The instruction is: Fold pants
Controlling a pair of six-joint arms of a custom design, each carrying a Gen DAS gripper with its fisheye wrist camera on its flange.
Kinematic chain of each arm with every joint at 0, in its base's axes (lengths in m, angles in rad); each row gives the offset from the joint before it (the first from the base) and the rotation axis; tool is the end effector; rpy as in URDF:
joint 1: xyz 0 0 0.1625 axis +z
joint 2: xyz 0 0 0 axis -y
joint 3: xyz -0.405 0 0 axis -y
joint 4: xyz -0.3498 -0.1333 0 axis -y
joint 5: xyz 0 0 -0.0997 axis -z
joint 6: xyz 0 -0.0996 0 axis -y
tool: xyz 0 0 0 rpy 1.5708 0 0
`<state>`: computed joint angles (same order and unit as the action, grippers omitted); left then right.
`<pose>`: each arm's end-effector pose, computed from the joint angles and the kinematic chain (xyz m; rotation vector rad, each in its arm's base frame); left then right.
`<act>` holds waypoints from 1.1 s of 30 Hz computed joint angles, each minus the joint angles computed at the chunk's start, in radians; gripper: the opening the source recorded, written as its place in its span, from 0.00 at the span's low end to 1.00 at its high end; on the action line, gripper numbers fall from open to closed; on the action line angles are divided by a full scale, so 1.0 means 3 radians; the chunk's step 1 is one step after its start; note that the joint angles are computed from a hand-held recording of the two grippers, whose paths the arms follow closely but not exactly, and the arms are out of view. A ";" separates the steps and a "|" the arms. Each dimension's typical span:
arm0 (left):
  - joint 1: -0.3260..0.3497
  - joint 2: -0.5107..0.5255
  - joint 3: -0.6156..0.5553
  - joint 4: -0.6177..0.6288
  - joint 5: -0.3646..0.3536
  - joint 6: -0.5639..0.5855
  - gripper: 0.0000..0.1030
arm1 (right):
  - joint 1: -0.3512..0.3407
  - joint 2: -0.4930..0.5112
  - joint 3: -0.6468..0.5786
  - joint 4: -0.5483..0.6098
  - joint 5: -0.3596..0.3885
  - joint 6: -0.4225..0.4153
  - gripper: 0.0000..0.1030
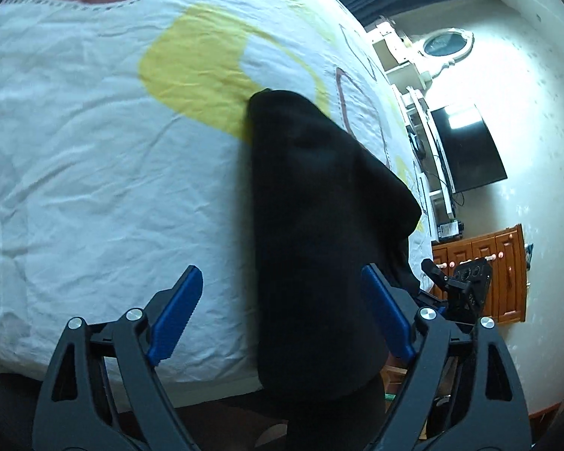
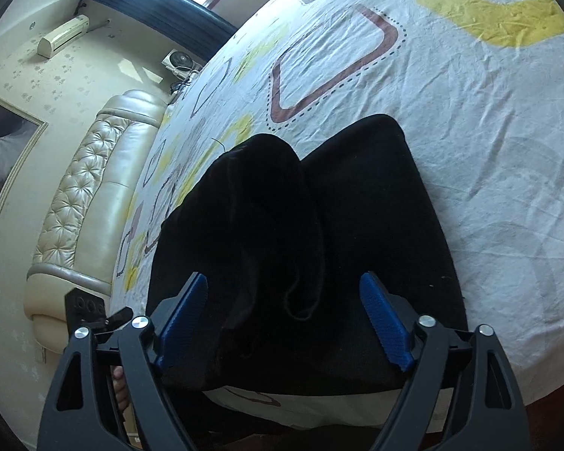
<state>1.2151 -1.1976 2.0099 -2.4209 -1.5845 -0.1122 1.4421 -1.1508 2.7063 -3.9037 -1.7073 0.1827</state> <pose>-0.0475 -0.5068 0.1900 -0.3792 -3.0959 0.0524 0.0789 -0.3236 0.1821 -0.5129 -2.7606 1.1542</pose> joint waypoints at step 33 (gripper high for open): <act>-0.0009 0.0153 0.0125 -0.0251 0.0006 0.0123 0.97 | -0.0064 -0.0034 -0.0079 0.0205 0.0644 0.0042 0.15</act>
